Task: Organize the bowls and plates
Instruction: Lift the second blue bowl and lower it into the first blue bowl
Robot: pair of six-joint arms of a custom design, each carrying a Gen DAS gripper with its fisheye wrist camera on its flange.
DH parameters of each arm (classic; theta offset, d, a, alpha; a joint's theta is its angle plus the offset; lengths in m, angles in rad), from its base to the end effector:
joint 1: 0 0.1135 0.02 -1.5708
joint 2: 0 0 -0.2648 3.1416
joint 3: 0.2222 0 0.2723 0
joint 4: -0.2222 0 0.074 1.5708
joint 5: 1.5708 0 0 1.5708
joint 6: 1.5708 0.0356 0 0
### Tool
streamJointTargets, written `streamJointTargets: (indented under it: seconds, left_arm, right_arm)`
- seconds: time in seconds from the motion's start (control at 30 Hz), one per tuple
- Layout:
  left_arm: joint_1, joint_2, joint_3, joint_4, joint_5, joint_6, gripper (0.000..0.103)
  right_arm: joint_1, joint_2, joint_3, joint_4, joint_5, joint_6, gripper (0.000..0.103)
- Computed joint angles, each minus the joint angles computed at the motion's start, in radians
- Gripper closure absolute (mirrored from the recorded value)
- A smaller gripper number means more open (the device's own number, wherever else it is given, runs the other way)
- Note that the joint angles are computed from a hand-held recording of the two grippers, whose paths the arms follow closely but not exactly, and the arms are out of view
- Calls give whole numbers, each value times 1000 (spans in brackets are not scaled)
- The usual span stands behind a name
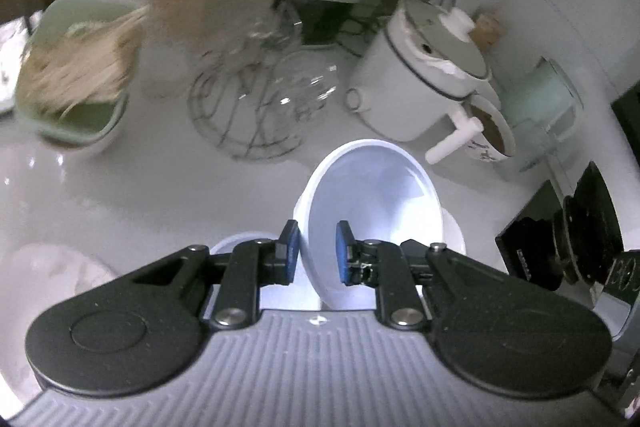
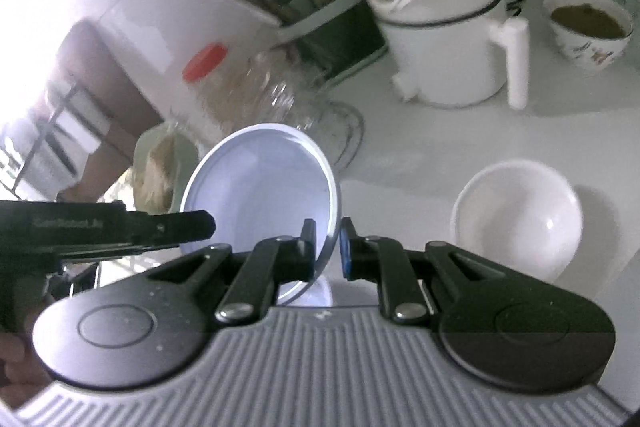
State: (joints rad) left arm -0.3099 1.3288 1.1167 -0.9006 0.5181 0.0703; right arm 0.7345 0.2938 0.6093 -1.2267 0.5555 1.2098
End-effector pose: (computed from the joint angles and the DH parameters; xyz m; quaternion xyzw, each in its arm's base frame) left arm 0.2567 -0.1007 0.2792 0.2350 0.9134 -0.2739 0.1881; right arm 0.0603 0.0292 0.2473 0.3005 0.8634 0.1111 0.3898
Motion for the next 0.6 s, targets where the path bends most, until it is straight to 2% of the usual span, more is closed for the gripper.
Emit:
streamJointTargets:
  seconds: [0.1, 0.2, 0.33, 0.47, 0.6]
  left_arm:
    - [63, -11, -26, -22, 23, 40, 82]
    - [108, -12, -50, -33, 36, 68, 82]
    - [125, -17, -92, -15, 3, 59, 82]
    - [109, -36, -145, 23, -49, 46, 82]
    - [106, -1, -176, 52, -79, 32, 82]
  right_arm:
    - [80, 46, 4, -1, 21, 63, 88]
    - [77, 80, -9, 34, -20, 54, 88]
    - [66, 140, -29, 86, -76, 24, 88]
    - [113, 182, -54, 105, -84, 63, 88]
    - [72, 203, -91, 153, -124, 31, 88]
